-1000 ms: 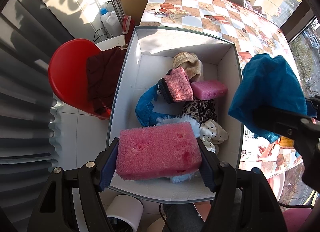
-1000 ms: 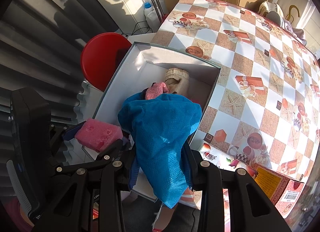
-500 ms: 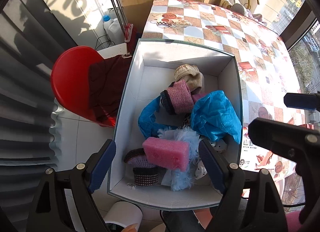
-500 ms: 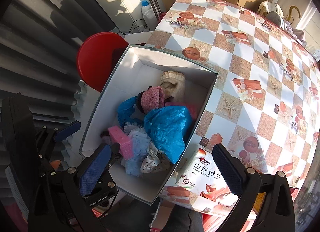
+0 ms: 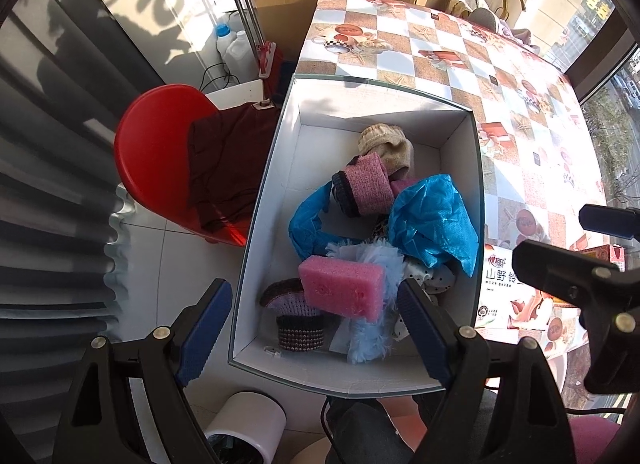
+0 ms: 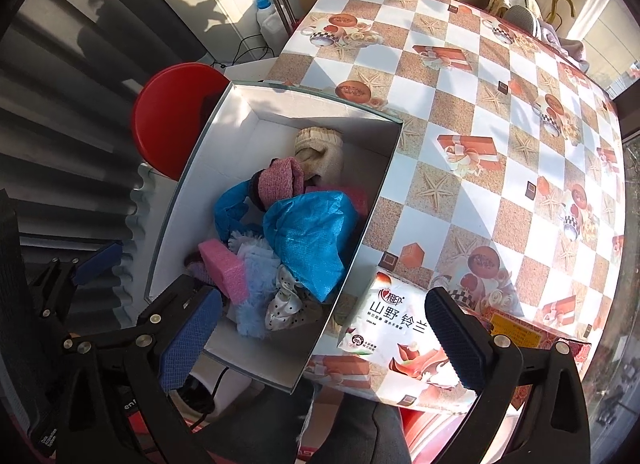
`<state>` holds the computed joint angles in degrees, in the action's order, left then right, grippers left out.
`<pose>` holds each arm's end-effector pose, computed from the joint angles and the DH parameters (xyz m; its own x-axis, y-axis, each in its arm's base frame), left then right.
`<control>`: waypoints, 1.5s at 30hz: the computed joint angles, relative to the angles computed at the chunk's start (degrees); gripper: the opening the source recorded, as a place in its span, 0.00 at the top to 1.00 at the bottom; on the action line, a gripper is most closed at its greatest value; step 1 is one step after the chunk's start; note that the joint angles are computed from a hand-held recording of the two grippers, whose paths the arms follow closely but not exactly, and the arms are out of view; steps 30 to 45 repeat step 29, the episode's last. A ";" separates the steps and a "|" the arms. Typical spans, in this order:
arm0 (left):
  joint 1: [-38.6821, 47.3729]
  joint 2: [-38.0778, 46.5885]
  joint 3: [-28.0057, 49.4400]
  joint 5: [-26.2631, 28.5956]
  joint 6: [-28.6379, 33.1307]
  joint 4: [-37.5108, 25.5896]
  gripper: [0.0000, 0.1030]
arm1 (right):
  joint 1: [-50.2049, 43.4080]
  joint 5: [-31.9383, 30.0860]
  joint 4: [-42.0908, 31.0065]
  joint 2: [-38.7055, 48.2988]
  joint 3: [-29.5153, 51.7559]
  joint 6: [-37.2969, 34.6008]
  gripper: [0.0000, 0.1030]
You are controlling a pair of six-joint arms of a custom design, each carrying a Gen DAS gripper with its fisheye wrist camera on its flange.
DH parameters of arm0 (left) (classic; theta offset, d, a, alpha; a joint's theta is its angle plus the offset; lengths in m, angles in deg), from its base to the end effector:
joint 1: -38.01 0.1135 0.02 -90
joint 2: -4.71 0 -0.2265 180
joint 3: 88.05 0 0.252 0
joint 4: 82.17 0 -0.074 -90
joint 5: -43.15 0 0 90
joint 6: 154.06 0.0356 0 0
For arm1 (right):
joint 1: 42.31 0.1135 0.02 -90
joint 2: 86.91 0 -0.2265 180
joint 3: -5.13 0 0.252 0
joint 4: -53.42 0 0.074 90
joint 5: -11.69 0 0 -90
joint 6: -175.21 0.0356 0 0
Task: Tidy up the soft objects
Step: 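Open both tools to drop the sponge and blue bag into the box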
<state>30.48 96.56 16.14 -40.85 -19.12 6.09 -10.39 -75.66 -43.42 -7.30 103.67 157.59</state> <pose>0.2906 -0.0422 0.2862 -0.5842 0.7858 -0.2028 0.7941 0.6051 0.0572 0.2050 0.1257 0.3109 -0.7468 0.6565 -0.1065 0.6336 0.7510 0.1859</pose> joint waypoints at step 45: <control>7.17 5.66 7.16 8.15 7.97 -4.83 0.15 | 5.36 3.39 -6.42 9.36 11.32 6.27 0.01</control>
